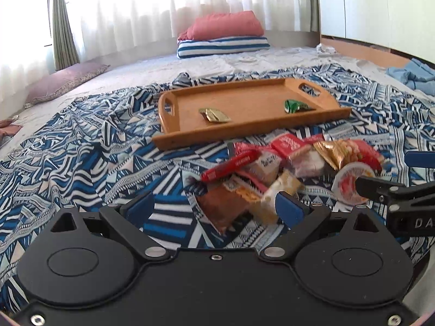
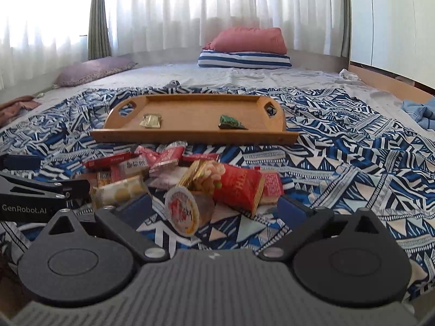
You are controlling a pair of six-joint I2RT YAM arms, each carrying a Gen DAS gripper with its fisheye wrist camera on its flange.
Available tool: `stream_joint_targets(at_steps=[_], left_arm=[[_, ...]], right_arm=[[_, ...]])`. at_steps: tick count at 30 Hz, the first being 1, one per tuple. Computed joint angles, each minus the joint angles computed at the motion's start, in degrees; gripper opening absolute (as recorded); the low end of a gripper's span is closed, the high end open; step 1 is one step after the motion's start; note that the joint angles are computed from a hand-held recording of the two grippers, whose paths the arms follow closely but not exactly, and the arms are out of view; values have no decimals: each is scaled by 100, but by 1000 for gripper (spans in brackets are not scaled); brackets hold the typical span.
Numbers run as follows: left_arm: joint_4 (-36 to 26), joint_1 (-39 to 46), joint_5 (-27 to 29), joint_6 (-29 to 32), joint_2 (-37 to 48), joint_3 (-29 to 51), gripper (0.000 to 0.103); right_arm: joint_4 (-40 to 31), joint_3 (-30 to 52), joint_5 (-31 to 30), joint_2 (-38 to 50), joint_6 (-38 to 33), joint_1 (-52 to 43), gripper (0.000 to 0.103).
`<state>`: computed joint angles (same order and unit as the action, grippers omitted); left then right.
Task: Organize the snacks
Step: 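Move both tools back toward the snack pile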
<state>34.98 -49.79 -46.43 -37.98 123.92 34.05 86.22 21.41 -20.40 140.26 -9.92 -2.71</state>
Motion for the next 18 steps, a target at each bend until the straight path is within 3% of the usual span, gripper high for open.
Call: stream_joint_targets(at_steps=[3,6,12,18], left_arm=[[18,28,91,-103,102,26,94],[218,36,183,-142,128,-30,82],[686,94,632,-55,134,-104,66],[535,126,704,82,285,207,56]], right_arm=[[203,-2,123,236,-101,94,103],[308,11,202,373,-159,182,103],[-563,221,-174,145,-120,92,103],[-522,258,-123,227,-145,103,103]])
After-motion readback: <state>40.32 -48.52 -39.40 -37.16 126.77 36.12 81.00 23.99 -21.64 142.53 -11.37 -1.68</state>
